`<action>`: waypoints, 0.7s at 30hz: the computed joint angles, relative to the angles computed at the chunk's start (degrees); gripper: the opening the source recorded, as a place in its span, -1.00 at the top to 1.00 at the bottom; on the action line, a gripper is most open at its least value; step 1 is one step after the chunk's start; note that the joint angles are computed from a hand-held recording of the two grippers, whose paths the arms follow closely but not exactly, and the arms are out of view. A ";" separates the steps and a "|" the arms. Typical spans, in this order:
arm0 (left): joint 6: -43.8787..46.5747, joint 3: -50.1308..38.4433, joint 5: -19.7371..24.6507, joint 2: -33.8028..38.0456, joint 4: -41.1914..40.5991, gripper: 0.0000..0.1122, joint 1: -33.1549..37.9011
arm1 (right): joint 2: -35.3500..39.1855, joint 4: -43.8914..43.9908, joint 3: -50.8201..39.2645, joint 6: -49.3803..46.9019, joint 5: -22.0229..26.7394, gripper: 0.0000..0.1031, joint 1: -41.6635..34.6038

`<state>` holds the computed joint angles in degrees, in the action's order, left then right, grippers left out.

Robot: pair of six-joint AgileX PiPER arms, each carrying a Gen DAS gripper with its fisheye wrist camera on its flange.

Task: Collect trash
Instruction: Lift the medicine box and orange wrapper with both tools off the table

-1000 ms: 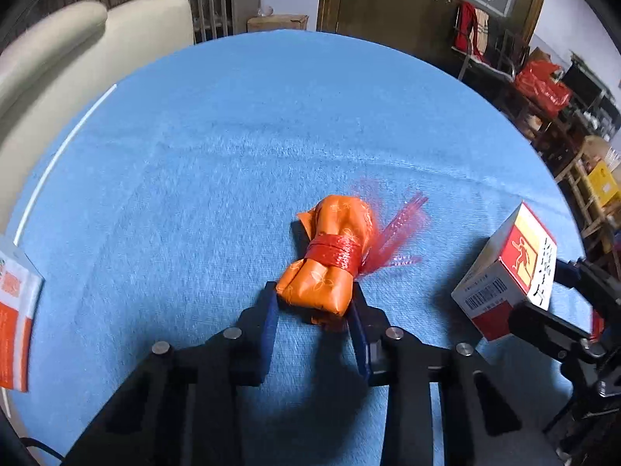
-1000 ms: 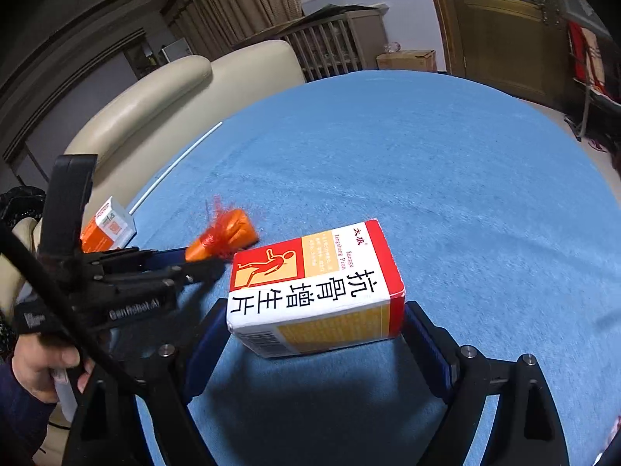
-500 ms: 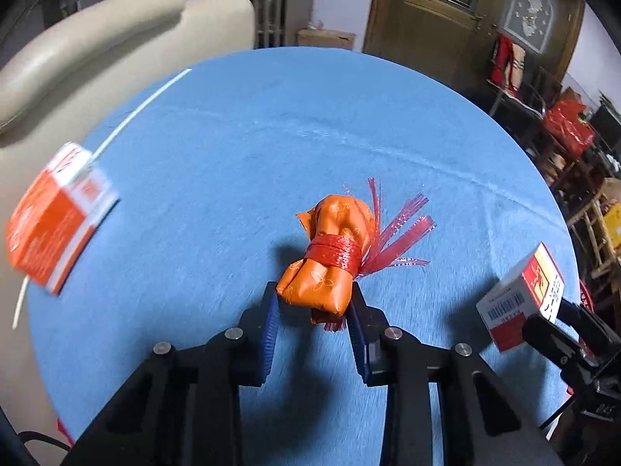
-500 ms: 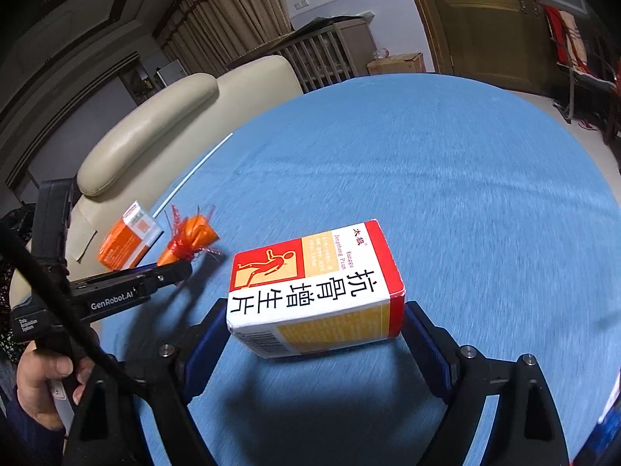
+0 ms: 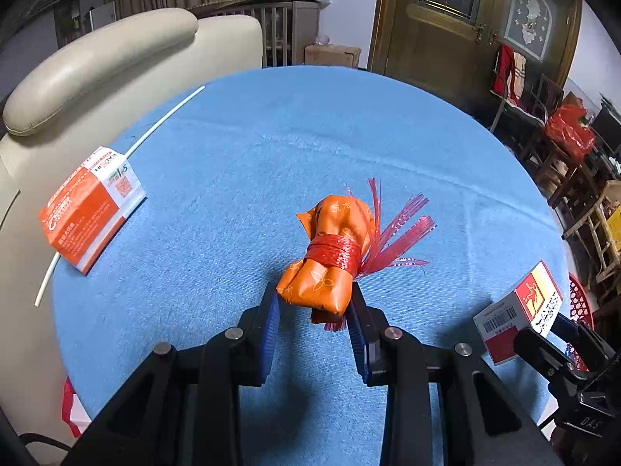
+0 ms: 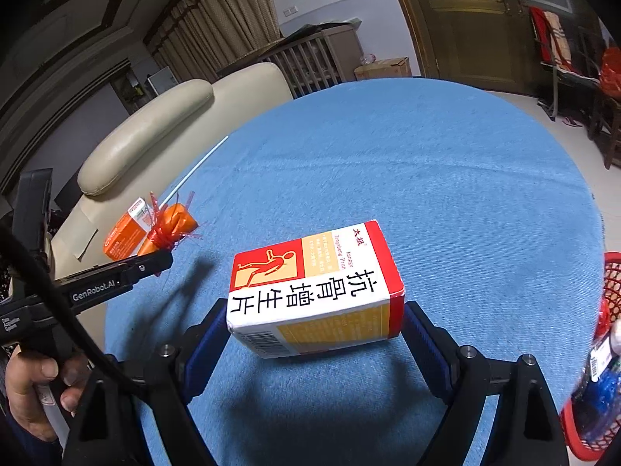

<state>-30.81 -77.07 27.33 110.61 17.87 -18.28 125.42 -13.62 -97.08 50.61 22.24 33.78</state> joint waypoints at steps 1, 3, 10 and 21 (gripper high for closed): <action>-0.31 0.30 0.12 -0.44 0.29 0.38 -0.20 | -0.52 -0.82 0.72 0.88 -0.23 -0.72 0.10; -0.81 0.94 0.15 -1.29 0.81 0.38 -0.55 | -1.45 -2.22 2.04 2.39 -0.76 -0.72 0.24; -3.20 0.96 0.50 -1.59 3.50 0.38 -1.92 | -4.50 -6.96 7.20 8.12 -3.15 -0.72 0.20; -3.62 -3.55 3.36 1.72 5.23 0.38 -4.85 | -9.80 -17.90 17.48 21.43 -8.27 -0.72 -1.42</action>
